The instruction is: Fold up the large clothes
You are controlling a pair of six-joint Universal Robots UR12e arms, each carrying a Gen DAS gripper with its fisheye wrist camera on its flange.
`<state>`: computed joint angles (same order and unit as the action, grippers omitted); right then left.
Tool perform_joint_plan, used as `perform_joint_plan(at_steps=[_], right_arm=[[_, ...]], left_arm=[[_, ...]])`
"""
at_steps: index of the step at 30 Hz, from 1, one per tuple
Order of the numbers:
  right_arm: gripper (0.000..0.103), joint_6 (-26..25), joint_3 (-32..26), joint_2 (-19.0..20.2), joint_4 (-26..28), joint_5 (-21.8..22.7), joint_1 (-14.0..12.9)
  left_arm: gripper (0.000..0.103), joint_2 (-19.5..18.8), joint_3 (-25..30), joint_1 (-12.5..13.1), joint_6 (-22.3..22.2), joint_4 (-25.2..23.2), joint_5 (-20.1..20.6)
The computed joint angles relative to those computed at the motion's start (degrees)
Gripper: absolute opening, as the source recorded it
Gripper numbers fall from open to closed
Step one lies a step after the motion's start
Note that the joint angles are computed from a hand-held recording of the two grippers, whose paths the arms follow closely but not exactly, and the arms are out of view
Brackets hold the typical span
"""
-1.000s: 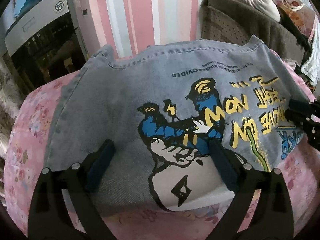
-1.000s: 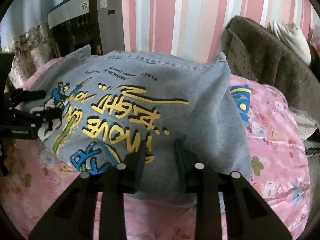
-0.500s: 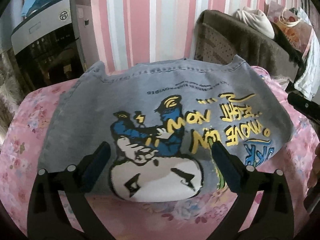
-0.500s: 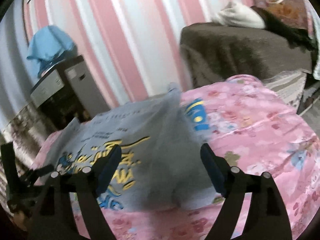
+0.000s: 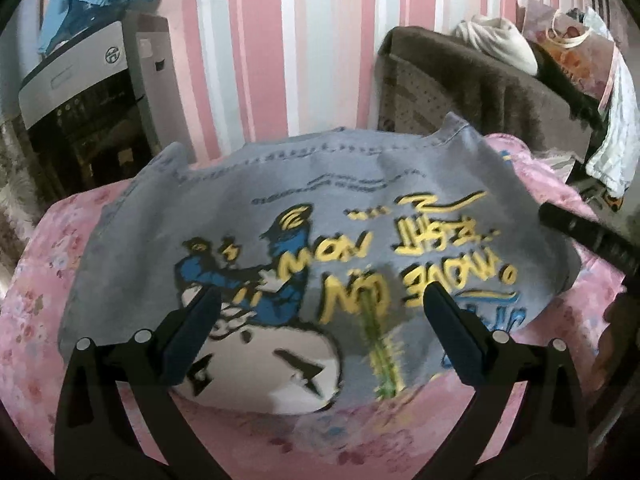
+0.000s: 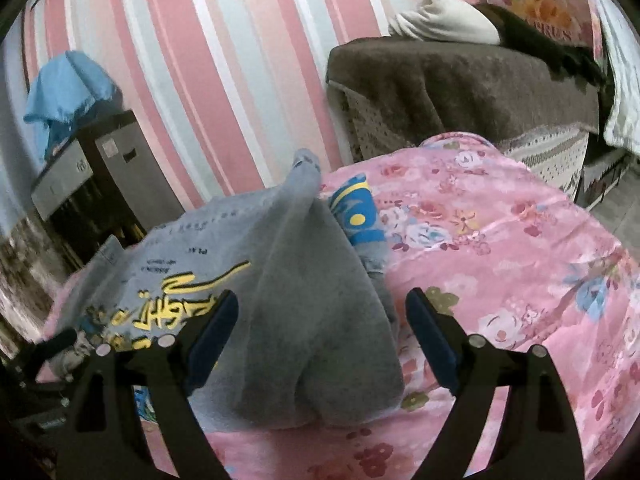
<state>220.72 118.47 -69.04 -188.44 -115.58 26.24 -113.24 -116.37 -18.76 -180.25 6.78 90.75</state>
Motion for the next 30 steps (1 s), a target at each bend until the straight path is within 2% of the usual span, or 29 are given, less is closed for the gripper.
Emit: perform_joint_plan(at_steps=[3,7,8,11,12,13,14,15,16,17,19,22,24,26,30], right_arm=[[0.087,-0.7,-0.2,0.1,0.9,-0.2,0.1],[0.087,-0.6,-0.4,0.0,2.3,-2.3,0.3],[0.087,-0.3,-0.4,0.0,2.4,-2.4,0.3],[0.087,1.1,0.1,-0.2,2.0,-2.0,-0.1],[0.087,1.3,0.2,-0.2,2.0,-1.7,-0.2],[0.087,1.4,0.2,-0.2,1.9,-1.5,-0.3],[0.087,1.5,0.3,-0.3,2.1,-1.2,-0.4],[0.087,1.4,0.3,-0.3,2.2,-1.0,-0.5],[0.088,1.4,0.3,-0.3,2.5,-0.8,-0.5],[0.088,1.3,0.2,-0.3,3.0,-0.5,-0.6],[0.088,1.2,0.2,-0.5,4.1,0.5,-0.8],[0.088,3.0,0.9,-1.2,5.0,3.1,-1.2],[0.088,5.7,2.1,-2.1,4.8,7.3,-2.1],[0.088,7.4,2.9,-2.6,5.0,9.7,-2.5],[0.087,8.9,3.5,-3.2,6.4,12.3,-2.5]], left_arm=[[0.1,-0.9,0.9,-0.4,-0.8,0.7,-0.3],[0.099,-1.7,1.8,0.1,-1.6,-2.2,-4.0],[0.097,-2.0,1.8,-0.1,-1.5,-1.9,-3.3],[0.071,-2.4,1.7,-0.6,-1.2,0.2,-1.0],[0.056,-2.4,1.4,-0.4,-2.1,1.8,-1.1],[0.042,-2.4,1.3,-0.1,-2.7,2.4,-2.1],[0.036,-2.3,1.0,0.7,-3.4,3.1,-5.1],[0.024,-2.3,0.8,1.1,-3.9,3.4,-6.4],[0.021,-2.4,0.7,1.2,-4.2,3.7,-6.2],[0.021,-2.6,0.9,1.0,-3.8,3.5,-5.7],[0.021,-2.8,1.8,0.7,-3.1,0.1,-4.7],[0.022,-2.8,2.0,0.5,-2.8,-0.5,-4.2],[0.022,-2.8,2.2,0.5,-2.7,-1.2,-4.1],[0.023,-2.8,2.2,0.3,-2.4,-1.5,-3.8],[0.024,-2.8,2.3,0.1,-2.1,-1.7,-3.3]])
